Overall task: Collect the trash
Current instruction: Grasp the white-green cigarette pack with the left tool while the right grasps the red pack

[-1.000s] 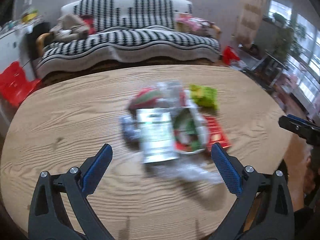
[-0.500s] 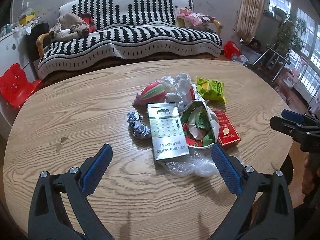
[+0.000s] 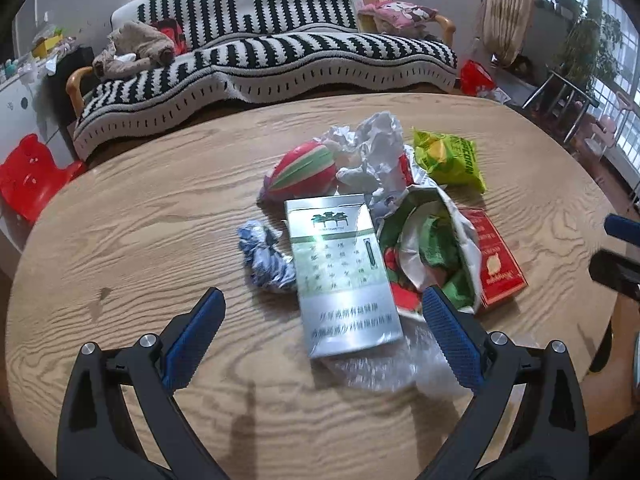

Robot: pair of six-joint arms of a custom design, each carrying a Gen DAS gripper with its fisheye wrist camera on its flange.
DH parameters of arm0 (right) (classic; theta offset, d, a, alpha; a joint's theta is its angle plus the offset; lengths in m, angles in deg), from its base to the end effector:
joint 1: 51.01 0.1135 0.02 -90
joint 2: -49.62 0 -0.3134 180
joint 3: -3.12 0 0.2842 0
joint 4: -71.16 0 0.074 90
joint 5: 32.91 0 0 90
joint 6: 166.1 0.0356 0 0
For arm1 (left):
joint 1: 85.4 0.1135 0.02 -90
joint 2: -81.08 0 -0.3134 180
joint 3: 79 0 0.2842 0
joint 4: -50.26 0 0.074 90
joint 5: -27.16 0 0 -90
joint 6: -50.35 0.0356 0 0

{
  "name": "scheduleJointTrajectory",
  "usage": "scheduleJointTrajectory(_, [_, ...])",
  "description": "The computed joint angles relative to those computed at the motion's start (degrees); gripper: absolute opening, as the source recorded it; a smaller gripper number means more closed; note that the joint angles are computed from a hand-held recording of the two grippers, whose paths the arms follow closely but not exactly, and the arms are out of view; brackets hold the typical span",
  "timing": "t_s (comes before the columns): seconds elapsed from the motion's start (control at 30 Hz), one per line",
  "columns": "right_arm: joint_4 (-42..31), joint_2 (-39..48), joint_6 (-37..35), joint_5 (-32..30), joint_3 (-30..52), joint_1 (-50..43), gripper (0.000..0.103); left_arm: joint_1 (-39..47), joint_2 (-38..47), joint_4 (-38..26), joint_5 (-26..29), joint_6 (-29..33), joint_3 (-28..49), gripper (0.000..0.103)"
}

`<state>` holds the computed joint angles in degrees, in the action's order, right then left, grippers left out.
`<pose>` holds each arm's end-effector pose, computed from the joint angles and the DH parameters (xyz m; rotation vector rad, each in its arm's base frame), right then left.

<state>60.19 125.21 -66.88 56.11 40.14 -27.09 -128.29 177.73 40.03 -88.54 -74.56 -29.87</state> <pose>0.2149 0.0960 0.1565 -0.3218 2.4339 0.2782 0.2338 -0.1962 0.1255 0.0092 2.4373 -0.0098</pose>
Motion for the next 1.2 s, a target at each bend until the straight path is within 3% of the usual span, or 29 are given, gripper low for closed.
scheduleJointTrajectory(0.17, [0.8,2.1,-0.1,0.4,0.6,0.5,0.096,2.2,3.6,2.1,1.7,2.0,1.5,0.095])
scheduleJointTrajectory(0.4, [2.4,8.2,-0.4,1.7,2.5,1.8,0.096,3.9,5.6,4.0,4.4,4.1,1.3,0.079])
scheduleJointTrajectory(0.47, [2.9,11.0,-0.5,2.1,3.5,2.8,0.096,4.2,5.9,4.1,5.1,4.6,1.4,0.070])
scheduleJointTrajectory(0.53, [3.5,14.1,-0.6,2.4,4.5,4.1,0.096,4.6,5.5,3.2,6.2,4.6,1.6,0.053])
scheduleJointTrajectory(0.83, [5.8,23.2,0.5,0.9,8.0,4.7,0.096,3.8,-2.2,1.8,5.5,4.9,-1.5,0.053])
scheduleJointTrajectory(0.93, [6.0,26.5,1.1,1.3,9.6,4.8,0.092,3.4,-4.7,1.2,4.8,3.8,-2.6,0.053])
scheduleJointTrajectory(1.03, [6.5,28.4,0.6,4.8,10.5,6.5,0.081,3.4,-6.3,0.8,4.2,2.9,-3.4,0.053])
scheduleJointTrajectory(1.1, [6.9,27.8,0.6,4.9,10.3,6.5,0.057,3.8,-7.0,0.6,4.2,2.8,-3.7,0.053])
scheduleJointTrajectory(1.2, [6.2,26.3,0.9,3.2,9.8,4.9,0.056,3.8,-7.5,0.3,3.7,2.8,-3.8,0.053])
